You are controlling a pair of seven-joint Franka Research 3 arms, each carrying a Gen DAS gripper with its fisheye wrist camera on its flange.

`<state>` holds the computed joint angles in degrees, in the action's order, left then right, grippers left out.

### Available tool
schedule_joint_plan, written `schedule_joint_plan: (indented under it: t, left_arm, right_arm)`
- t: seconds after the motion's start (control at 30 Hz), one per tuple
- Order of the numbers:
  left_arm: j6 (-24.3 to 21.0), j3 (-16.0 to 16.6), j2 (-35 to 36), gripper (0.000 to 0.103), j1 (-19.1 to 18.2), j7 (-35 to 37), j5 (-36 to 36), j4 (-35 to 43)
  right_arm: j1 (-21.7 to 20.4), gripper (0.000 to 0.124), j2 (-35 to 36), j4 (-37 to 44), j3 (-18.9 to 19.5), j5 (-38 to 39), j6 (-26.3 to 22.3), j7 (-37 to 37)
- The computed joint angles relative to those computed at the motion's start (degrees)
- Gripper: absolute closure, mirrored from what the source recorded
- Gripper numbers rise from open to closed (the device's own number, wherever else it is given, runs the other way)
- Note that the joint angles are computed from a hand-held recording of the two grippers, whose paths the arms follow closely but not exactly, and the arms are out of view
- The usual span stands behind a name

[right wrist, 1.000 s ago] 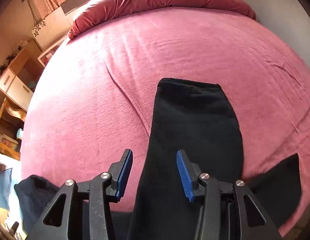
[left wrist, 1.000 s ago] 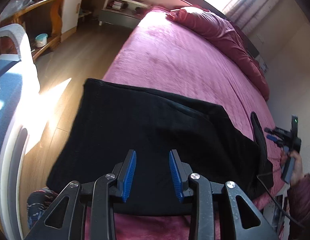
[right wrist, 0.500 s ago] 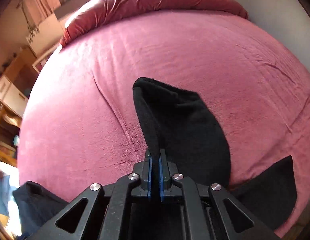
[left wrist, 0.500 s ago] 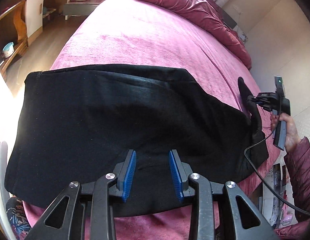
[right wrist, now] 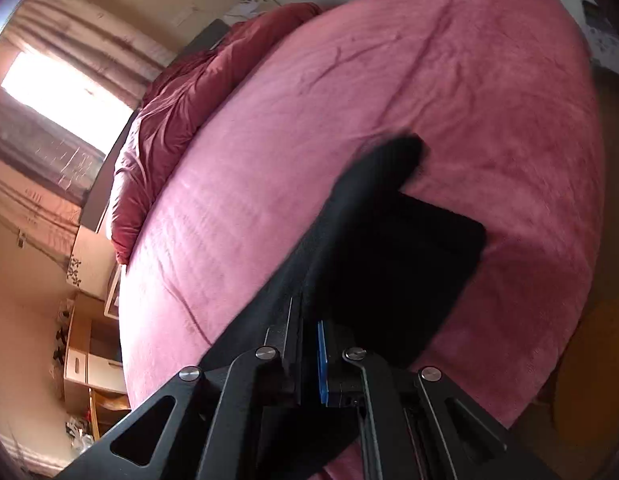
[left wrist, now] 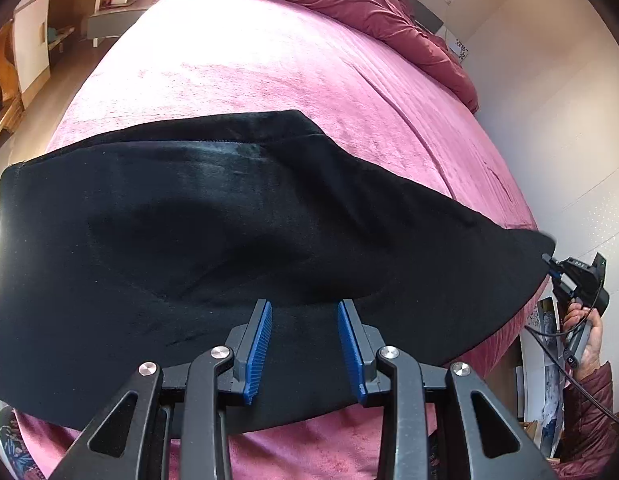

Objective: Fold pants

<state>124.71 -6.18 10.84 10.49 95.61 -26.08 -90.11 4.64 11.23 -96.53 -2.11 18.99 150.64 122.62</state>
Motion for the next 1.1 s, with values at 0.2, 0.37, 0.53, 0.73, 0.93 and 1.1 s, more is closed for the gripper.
schedule_joint_plan:
  t: [0.2, 0.37, 0.53, 0.73, 0.93, 1.1]
  left_arm:
    - [-1.66, -0.47, 1.75, 0.068, -0.73, -1.39, 1.93, 2.35]
    - [-2.14, -0.7, 1.6, 0.068, -0.94, -2.66, 2.65, 1.97]
    - [-2.11, -0.95, 1.84, 0.068, -1.5, -3.11, 3.36, 1.95]
    - [-1.77, -1.13, 1.71, 0.068, -1.98, -2.97, 4.11, 1.41]
    - [-3.11, -1.24, 2.56, 0.068, -2.32, -4.01, 5.2, 2.2]
    - [-1.38, -1.33, 1.08, 0.068, -2.35, -2.71, 4.74, 0.04]
  right_arm:
    - [-2.81, 0.111, -0.87, -7.63, 2.18, 13.86, 4.57, -6.43]
    - [-2.54, 0.092, -2.09, -7.49, 0.19, 12.32, 5.41, -3.4]
    - [-2.35, 0.115, -0.39, -2.46, -2.18, 2.16, -0.47, 3.11]
    - [-1.98, 0.118, 0.34, 1.55, -3.07, -7.65, -7.0, 4.53]
    - [-3.01, 0.118, 4.45, 4.57, -2.9, -7.61, -11.85, 5.69]
    - [-3.81, 0.097, -0.48, -1.32, -2.28, -3.76, -8.09, 4.63]
